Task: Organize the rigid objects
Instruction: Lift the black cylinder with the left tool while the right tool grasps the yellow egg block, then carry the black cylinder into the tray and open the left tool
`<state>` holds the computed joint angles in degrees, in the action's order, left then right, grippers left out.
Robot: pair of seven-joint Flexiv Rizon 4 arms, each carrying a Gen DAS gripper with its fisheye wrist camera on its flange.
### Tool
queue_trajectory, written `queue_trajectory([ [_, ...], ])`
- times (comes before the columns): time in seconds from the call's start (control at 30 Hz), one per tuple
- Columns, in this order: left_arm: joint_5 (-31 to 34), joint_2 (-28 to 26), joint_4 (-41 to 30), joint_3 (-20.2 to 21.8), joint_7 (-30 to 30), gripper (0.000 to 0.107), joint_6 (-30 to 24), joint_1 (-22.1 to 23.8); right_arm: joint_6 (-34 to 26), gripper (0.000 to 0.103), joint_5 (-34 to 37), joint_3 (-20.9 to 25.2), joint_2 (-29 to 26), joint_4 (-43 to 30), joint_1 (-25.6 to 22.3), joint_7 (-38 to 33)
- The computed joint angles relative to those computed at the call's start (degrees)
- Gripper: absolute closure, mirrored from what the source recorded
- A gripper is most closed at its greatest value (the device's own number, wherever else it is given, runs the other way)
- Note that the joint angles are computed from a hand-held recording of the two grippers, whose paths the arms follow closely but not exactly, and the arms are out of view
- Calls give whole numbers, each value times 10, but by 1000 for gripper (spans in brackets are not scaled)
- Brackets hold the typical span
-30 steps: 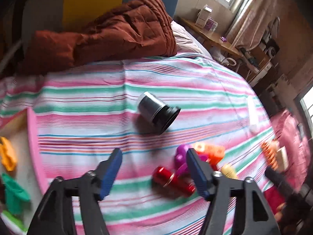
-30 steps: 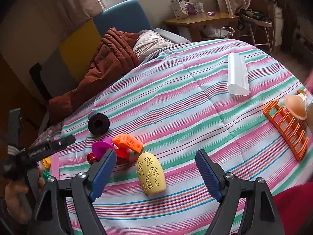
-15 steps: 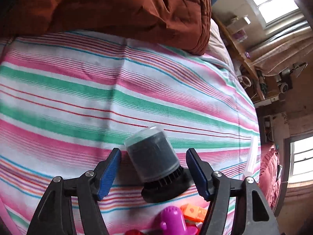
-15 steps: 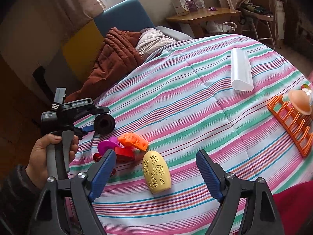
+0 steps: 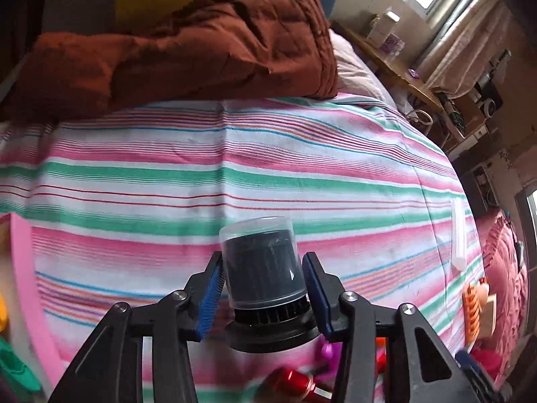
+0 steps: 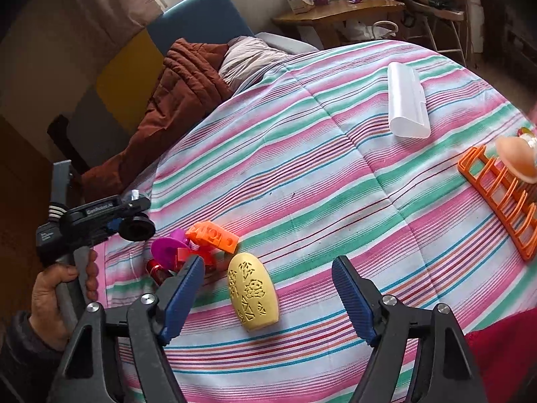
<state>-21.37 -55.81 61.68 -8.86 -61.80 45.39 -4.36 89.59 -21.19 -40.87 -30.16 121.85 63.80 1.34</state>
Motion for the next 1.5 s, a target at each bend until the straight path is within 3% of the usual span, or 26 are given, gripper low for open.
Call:
queue_trajectory([
  [0.13,-23,67,118,-32,74,60,73,34,-39,31,-27,110,-3,-46,-91,-51],
  [0.2,-47,101,180,-50,113,60,106,53,-88,31,-46,147,-7,-72,-118,-69],
  [0.43,-153,200,359,-109,269,60,192,103,-170,35,-78,239,-32,-125,-193,-109],
  [0.57,-240,250,440,-134,360,60,223,125,-230,59,-104,285,-46,-155,-224,-136],
  [0.73,-353,302,508,-142,452,60,232,139,-229,59,-129,330,-48,-160,-269,-139],
  [0.93,-440,345,559,-115,524,60,235,124,-208,58,-173,346,-47,-149,-292,-111],
  [1.1,-478,363,582,-77,550,60,226,104,-237,59,-212,350,-50,-158,-290,-104],
  [1.37,-479,349,557,3,504,60,200,82,-262,60,-250,361,-53,-165,-299,-100],
  [1.5,-498,337,539,12,505,60,240,75,-269,60,-268,362,-55,-168,-299,-95],
])
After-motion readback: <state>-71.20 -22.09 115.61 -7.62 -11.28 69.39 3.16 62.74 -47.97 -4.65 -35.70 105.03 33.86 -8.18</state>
